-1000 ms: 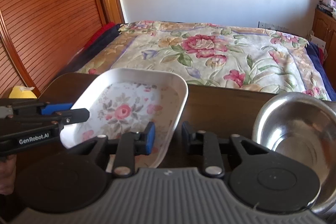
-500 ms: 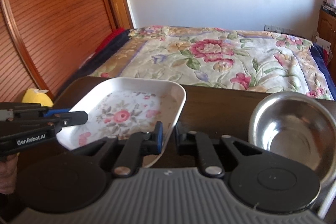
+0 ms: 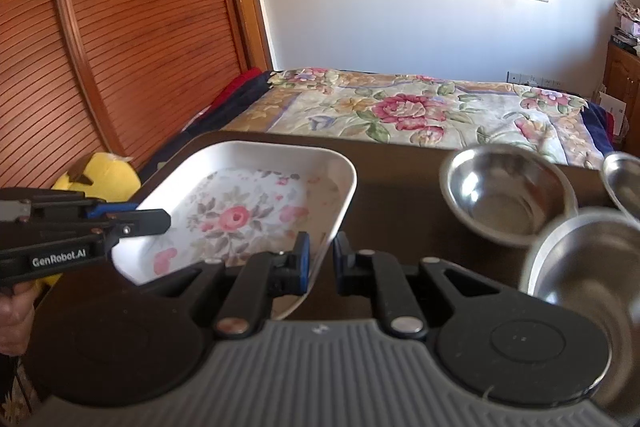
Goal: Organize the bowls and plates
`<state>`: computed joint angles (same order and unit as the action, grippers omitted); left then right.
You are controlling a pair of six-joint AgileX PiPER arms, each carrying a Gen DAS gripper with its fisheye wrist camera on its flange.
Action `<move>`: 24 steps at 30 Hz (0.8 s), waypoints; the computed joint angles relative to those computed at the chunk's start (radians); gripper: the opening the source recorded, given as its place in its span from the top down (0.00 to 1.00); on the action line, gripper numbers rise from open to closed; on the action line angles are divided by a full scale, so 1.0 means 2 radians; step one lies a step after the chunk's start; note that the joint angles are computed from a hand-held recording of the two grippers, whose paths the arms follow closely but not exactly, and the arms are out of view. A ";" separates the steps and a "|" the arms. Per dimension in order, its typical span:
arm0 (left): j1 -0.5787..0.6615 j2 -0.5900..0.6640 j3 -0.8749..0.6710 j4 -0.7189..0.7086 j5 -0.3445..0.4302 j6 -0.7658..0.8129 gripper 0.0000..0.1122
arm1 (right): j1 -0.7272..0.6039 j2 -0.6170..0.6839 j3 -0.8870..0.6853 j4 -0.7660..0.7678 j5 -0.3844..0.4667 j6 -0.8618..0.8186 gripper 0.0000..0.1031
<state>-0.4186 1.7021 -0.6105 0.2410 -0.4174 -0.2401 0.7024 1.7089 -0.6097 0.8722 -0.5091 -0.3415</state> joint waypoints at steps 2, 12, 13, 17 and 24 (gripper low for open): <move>-0.016 -0.012 0.034 -0.037 -0.021 0.028 0.86 | 0.022 -0.009 0.025 0.008 -0.020 0.013 0.86; -0.086 -0.040 0.148 -0.134 -0.104 0.063 0.86 | 0.136 -0.028 0.106 0.075 -0.109 0.060 0.86; -0.094 -0.042 0.155 -0.144 -0.109 0.067 0.86 | 0.149 -0.026 0.110 0.084 -0.119 0.063 0.86; -0.122 -0.053 0.182 -0.183 -0.128 0.087 0.86 | 0.185 -0.021 0.127 0.100 -0.147 0.088 0.86; -0.165 -0.051 0.212 -0.232 -0.158 0.094 0.86 | 0.229 -0.004 0.146 0.106 -0.184 0.149 0.86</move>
